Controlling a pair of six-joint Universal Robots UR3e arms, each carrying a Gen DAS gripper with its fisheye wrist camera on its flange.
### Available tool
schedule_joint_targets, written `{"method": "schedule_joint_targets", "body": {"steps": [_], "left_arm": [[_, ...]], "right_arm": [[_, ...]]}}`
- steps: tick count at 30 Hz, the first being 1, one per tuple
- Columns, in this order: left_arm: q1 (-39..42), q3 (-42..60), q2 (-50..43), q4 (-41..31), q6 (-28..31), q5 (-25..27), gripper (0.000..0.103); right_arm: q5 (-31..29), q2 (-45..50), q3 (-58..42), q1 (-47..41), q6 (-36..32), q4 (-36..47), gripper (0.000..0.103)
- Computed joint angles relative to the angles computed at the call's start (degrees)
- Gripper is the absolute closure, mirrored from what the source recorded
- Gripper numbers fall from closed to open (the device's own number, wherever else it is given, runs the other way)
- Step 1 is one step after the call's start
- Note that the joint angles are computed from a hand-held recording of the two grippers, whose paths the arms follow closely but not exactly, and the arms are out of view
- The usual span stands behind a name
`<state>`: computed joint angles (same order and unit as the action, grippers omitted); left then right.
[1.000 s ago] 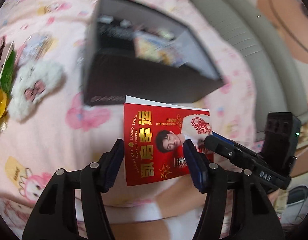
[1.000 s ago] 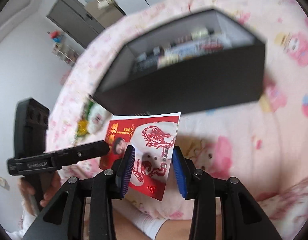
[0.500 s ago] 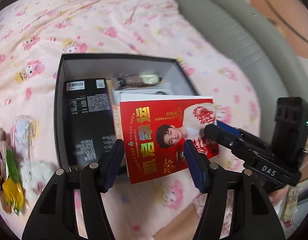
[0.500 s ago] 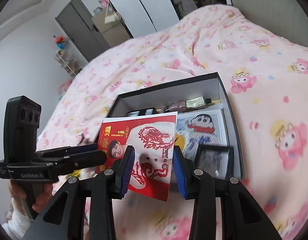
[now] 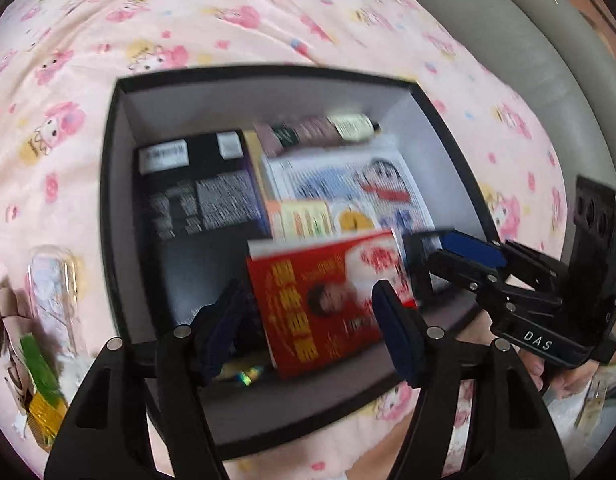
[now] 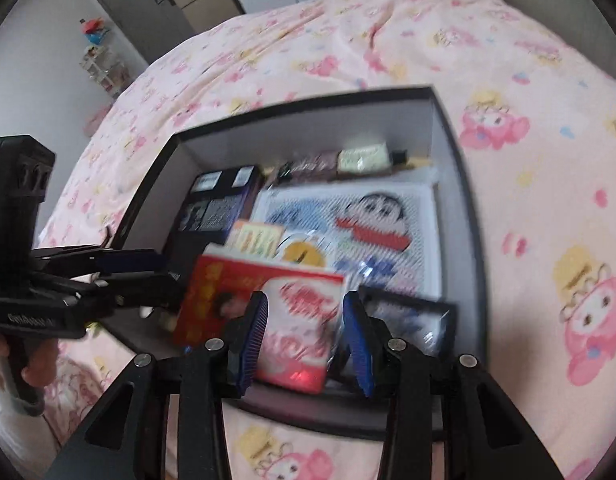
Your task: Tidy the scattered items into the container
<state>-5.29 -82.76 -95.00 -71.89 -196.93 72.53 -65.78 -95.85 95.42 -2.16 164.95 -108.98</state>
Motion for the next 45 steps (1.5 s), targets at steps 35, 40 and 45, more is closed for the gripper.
{"method": "schedule_joint_targets", "body": {"steps": [35,40,45], "left_arm": [[-2.8,-3.5,-1.9,7.2,-0.6,-2.2,0.044],[-13.0,2.3,0.4,7.0,-6.2,15.9,0.035],[-18.3,2.7,4.3,7.3,-9.9,24.3,0.031]], "right_arm": [[-7.3,3.2,-5.2,3.8,6.5,4.9,0.068],[-7.3,-8.8,-1.7,2.0,8.3,4.1,0.065],[-7.6,-17.2,-2.6,-0.5,8.9,6.2,0.058]]}}
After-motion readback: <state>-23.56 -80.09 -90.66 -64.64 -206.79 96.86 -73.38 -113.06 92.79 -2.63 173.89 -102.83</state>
